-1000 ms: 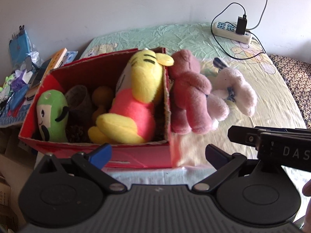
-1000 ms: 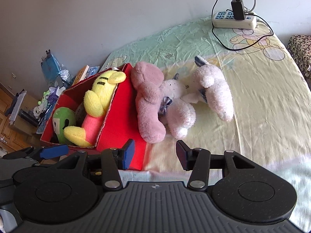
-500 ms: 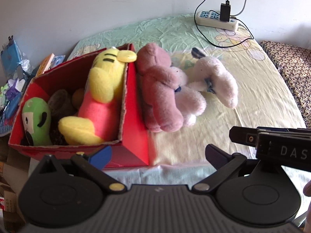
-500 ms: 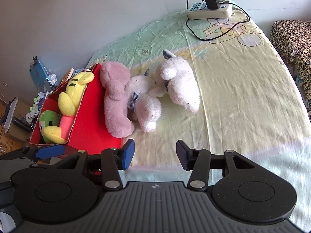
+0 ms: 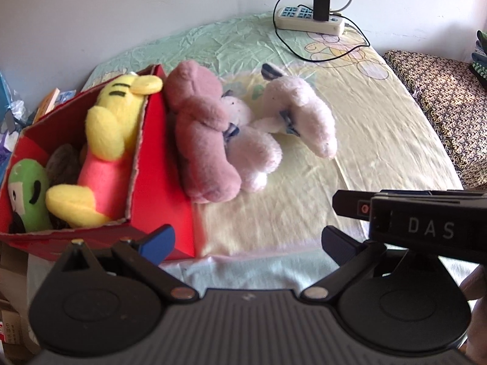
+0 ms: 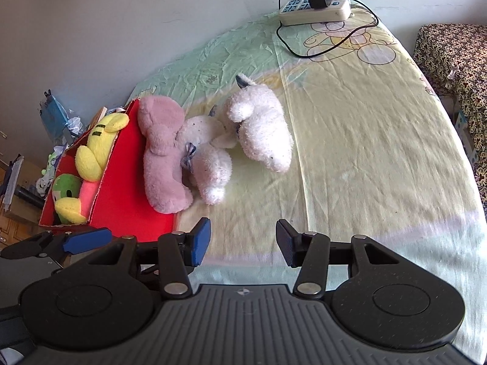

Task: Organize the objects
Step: 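Withdraw the right gripper from the box toward the white bunny plush, then grasp the white bunny plush with the blue bow with the right gripper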

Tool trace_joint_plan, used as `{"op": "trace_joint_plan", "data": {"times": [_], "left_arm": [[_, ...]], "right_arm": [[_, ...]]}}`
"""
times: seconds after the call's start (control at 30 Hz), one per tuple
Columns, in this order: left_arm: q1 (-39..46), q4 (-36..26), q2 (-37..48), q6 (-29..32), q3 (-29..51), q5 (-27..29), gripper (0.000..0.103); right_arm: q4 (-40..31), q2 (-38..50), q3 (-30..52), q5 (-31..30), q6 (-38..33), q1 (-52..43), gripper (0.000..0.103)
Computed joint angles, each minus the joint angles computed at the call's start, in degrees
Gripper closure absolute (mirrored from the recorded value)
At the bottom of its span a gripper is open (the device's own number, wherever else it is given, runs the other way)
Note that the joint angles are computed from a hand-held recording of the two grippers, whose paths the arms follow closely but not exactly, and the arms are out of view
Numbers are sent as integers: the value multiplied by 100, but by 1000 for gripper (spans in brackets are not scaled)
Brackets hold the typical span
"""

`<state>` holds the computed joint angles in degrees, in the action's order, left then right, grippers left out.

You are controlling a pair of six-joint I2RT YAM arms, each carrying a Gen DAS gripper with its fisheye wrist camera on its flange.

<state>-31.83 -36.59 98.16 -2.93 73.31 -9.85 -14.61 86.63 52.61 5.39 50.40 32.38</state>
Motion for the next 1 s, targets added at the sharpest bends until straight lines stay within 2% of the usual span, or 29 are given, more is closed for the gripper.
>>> {"op": "trace_joint_plan", "data": {"times": [0.23,0.57,0.67,0.77,0.87,1.0], "left_arm": [[-19,187,268,-51,10,416,1],[228,763,713,227,5,1580,1],[294,889,847,380,96,1909,1],[387,900,1063,488,250,2246,1],[414,889,1214,611,309,2228,1],[490,845,1322,695,385,2284,2]], "right_arm": [[118,-86,-275,-86,25,-226,52],[451,69,-381,-256,-21,-664,52],[493,213,-167,-293,-235,-832,51],[550,514,193,-307,-761,-930,45],[479,931,680,-243,-1296,-937,43],[418,1532,1265,-253,-1651,-987,43]]}}
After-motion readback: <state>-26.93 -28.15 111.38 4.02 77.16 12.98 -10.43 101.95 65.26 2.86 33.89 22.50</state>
